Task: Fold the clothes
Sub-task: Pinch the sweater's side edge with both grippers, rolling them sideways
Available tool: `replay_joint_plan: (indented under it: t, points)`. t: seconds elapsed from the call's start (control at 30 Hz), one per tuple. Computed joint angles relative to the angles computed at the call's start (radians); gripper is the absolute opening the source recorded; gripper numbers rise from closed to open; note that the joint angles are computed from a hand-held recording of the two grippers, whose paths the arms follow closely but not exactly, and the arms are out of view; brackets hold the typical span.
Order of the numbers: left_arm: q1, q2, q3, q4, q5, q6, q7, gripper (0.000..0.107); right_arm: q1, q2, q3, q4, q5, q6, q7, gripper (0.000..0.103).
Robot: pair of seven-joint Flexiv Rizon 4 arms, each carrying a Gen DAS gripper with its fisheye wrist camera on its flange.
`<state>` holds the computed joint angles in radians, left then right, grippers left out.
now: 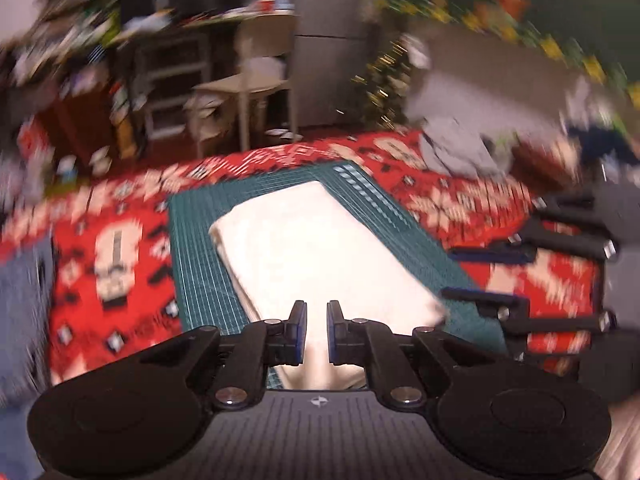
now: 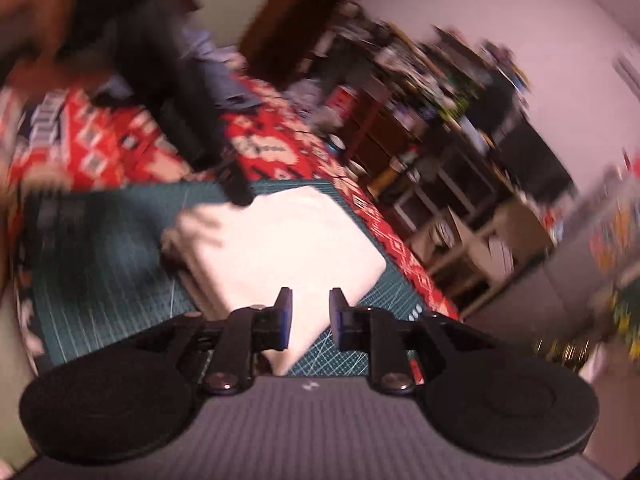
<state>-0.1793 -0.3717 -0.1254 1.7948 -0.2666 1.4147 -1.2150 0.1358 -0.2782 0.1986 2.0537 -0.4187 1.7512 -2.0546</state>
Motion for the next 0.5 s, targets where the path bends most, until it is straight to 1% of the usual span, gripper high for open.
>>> replay_joint_plan:
  t: [0.03,0.07,0.1,0.13,0.2,0.23,0.3,0.33,0.47,0.5]
  points:
    - [-0.008,0.002,0.015,-0.006,0.036,-0.017,0.026,0.009,0.003,-0.004,-0.007,0.007,-0.016,0.009,-0.021,0.021]
    - [-0.028,0.001,0.044,-0.013,0.088,-0.025,0.04,0.009,0.035,-0.01,-0.046,0.026,-0.026,0.044,-0.05,0.021]
    - [-0.048,0.0,0.072,-0.02,0.142,-0.033,0.054,0.013,0.079,-0.014,-0.098,0.045,-0.03,0.08,-0.08,0.022]
    - [-0.071,-0.001,0.101,-0.029,0.198,-0.041,0.064,0.015,0.119,-0.02,-0.141,0.063,-0.025,0.114,-0.116,0.022]
    - [-0.139,-0.01,0.182,-0.048,0.336,-0.04,0.038,0.017,0.154,-0.034,-0.17,0.085,-0.017,0.153,-0.178,0.022]
    - [-0.149,-0.014,0.189,-0.047,0.372,-0.034,0.04,0.018,0.166,-0.044,-0.177,0.09,-0.01,0.163,-0.203,0.022]
    - [-0.172,-0.022,0.206,-0.049,0.441,-0.023,0.043,0.023,0.179,-0.059,-0.182,0.099,-0.001,0.184,-0.25,0.022]
    - [-0.188,-0.028,0.219,-0.052,0.477,-0.019,0.042,0.024,0.211,-0.067,-0.203,0.099,0.029,0.198,-0.28,0.022]
    - [-0.285,-0.069,0.322,-0.093,0.657,0.013,-0.015,0.033,0.332,-0.104,-0.287,0.09,0.159,0.245,-0.397,0.022]
    - [-0.31,-0.078,0.351,-0.104,0.701,0.022,-0.033,0.034,0.347,-0.115,-0.295,0.085,0.181,0.255,-0.423,0.022]
